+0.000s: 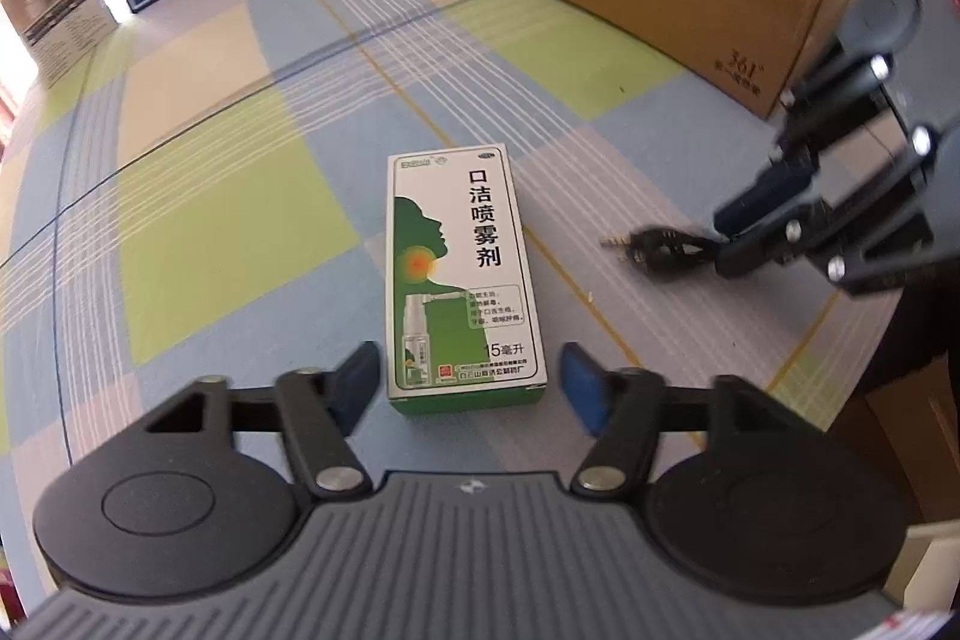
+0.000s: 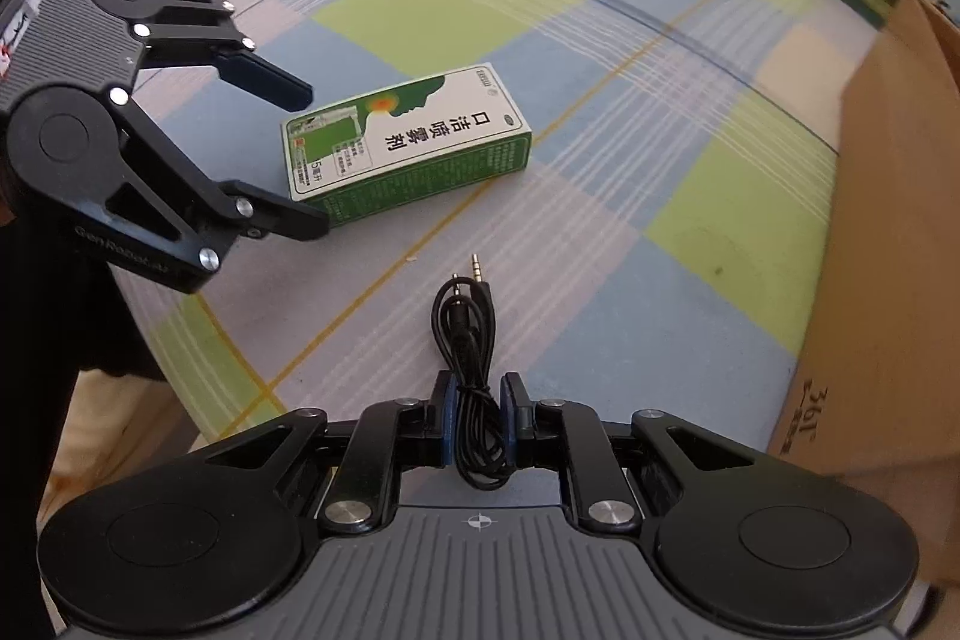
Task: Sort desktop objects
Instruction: 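Grasp the green-and-white spray box with the left tool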
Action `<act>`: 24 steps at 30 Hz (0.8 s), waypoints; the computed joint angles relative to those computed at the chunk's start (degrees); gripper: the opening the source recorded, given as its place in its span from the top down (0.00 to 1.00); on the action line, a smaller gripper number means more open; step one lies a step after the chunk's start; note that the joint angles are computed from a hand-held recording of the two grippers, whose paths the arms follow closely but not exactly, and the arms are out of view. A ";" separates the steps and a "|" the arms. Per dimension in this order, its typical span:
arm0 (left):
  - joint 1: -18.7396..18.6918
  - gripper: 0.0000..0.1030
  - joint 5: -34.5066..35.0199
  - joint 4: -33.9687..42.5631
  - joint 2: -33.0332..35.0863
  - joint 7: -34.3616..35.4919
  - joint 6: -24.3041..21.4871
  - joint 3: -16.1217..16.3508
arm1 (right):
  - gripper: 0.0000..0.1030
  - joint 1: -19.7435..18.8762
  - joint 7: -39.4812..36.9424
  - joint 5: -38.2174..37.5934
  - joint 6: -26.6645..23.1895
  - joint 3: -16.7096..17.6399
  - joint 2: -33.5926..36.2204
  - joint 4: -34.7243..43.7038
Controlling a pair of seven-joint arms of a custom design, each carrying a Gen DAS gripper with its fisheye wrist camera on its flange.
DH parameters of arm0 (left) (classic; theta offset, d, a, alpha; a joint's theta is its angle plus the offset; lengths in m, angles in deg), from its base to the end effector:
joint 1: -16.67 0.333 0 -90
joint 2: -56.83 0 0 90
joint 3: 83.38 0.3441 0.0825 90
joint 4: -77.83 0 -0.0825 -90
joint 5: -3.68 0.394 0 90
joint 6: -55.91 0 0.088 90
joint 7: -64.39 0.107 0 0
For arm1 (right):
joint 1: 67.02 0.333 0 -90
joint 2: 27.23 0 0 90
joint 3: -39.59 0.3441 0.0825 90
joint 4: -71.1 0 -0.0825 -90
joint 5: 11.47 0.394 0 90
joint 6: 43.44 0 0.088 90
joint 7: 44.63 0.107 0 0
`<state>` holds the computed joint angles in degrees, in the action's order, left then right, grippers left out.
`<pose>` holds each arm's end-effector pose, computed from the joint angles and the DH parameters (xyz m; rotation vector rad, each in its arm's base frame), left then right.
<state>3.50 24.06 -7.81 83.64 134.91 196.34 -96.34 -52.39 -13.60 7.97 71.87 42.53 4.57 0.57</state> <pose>0.6882 -0.3008 0.4825 -1.6323 2.1755 -0.5406 0.7260 0.2397 0.4981 -2.6875 0.4848 -0.0856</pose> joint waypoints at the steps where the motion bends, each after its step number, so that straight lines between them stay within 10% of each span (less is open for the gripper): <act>1: -0.35 0.34 0.57 -0.20 -0.25 -0.86 0.01 0.38 | 0.88 -0.23 -0.39 0.63 1.32 0.14 -0.70 -1.44; 8: -0.67 0.33 1.78 0.09 -0.29 -4.19 0.26 0.96 | 0.67 -2.50 -5.30 7.36 6.12 2.13 -1.76 -5.81; 24: 0.02 0.31 0.43 4.82 4.15 -1.84 0.26 0.43 | 0.78 -2.71 -6.63 11.20 8.52 2.64 -0.77 -6.43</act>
